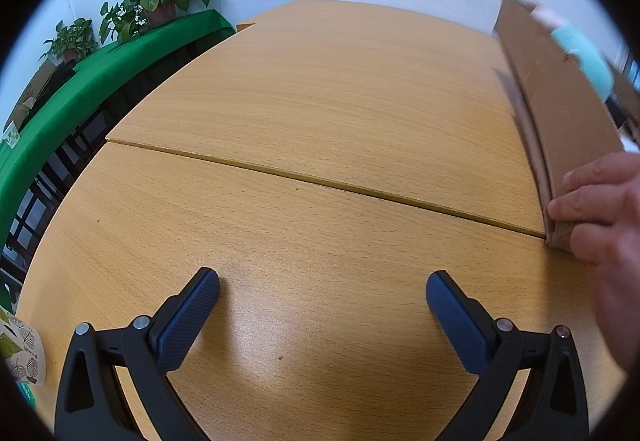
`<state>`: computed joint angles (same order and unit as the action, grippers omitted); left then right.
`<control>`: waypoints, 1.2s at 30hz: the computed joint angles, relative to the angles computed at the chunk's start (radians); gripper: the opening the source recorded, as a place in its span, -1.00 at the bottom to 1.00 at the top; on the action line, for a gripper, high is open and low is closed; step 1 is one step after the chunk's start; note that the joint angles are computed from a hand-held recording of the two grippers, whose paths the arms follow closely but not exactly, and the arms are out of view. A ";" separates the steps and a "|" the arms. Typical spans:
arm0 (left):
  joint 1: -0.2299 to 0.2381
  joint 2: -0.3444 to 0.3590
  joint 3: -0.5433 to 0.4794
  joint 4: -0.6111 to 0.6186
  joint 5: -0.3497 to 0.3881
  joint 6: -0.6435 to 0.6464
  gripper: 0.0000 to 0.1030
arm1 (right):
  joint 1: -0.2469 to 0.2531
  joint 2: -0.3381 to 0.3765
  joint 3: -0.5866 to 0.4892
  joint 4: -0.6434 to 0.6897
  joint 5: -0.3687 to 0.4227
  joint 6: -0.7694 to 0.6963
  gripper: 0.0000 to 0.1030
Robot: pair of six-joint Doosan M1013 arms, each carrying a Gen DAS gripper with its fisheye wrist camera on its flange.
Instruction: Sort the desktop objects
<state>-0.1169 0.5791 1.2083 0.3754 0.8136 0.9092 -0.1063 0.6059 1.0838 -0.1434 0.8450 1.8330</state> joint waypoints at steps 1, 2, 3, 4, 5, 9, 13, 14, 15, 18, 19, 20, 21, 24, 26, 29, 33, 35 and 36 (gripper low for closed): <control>0.000 0.000 -0.001 0.000 0.001 0.000 1.00 | 0.001 -0.003 0.006 -0.001 -0.003 0.002 1.00; 0.000 0.001 -0.001 0.000 0.001 0.000 1.00 | 0.001 -0.002 0.005 -0.001 -0.003 0.001 1.00; 0.000 0.000 -0.001 0.000 0.000 0.000 1.00 | 0.001 -0.002 0.005 -0.001 -0.003 0.001 1.00; 0.000 0.001 -0.001 0.000 0.001 0.000 1.00 | 0.001 -0.003 0.006 -0.001 -0.004 0.001 1.00; 0.000 0.000 0.000 0.000 0.000 0.000 1.00 | 0.001 -0.003 0.006 -0.001 -0.004 0.002 1.00; 0.000 0.000 -0.001 0.000 0.000 0.000 1.00 | 0.001 -0.003 0.006 -0.001 -0.004 0.002 1.00; 0.000 0.000 0.000 -0.001 0.000 0.001 1.00 | 0.001 -0.003 0.007 -0.001 -0.004 0.001 1.00; 0.000 0.000 0.000 -0.001 0.000 0.002 1.00 | 0.001 -0.003 0.006 -0.001 -0.004 0.002 1.00; 0.000 0.000 0.000 -0.001 0.000 0.002 1.00 | 0.002 0.002 -0.001 -0.003 -0.001 0.003 1.00; 0.000 0.000 0.000 -0.001 0.000 0.002 1.00 | 0.002 0.002 -0.001 -0.003 -0.002 0.003 1.00; 0.000 0.000 0.000 -0.001 0.000 0.002 1.00 | 0.002 0.002 0.000 -0.003 -0.002 0.003 1.00; 0.000 0.001 -0.001 -0.001 0.001 0.002 1.00 | 0.002 0.002 -0.001 -0.003 -0.002 0.003 1.00; 0.000 0.000 -0.001 -0.002 0.001 0.003 1.00 | 0.002 0.002 0.000 -0.003 -0.002 0.003 1.00; 0.000 0.001 -0.001 -0.001 -0.001 0.002 1.00 | 0.003 0.002 0.001 -0.003 -0.003 0.004 1.00; 0.000 0.001 -0.001 -0.001 0.001 0.002 1.00 | 0.003 0.002 0.001 -0.004 -0.002 0.004 1.00; 0.000 0.001 -0.001 -0.001 0.000 0.002 1.00 | 0.003 0.005 -0.006 -0.004 0.001 0.004 1.00; 0.000 0.001 -0.001 -0.002 0.000 0.003 1.00 | 0.003 0.005 -0.006 -0.004 0.001 0.004 1.00; 0.000 0.001 -0.001 -0.001 0.000 0.003 1.00 | 0.003 0.005 -0.006 -0.004 0.001 0.004 1.00; 0.000 0.000 -0.001 -0.002 0.000 0.004 1.00 | 0.003 0.005 -0.006 -0.004 0.001 0.004 1.00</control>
<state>-0.1167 0.5795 1.2075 0.3735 0.8132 0.9128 -0.1029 0.6110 1.0780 -0.1472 0.8464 1.8369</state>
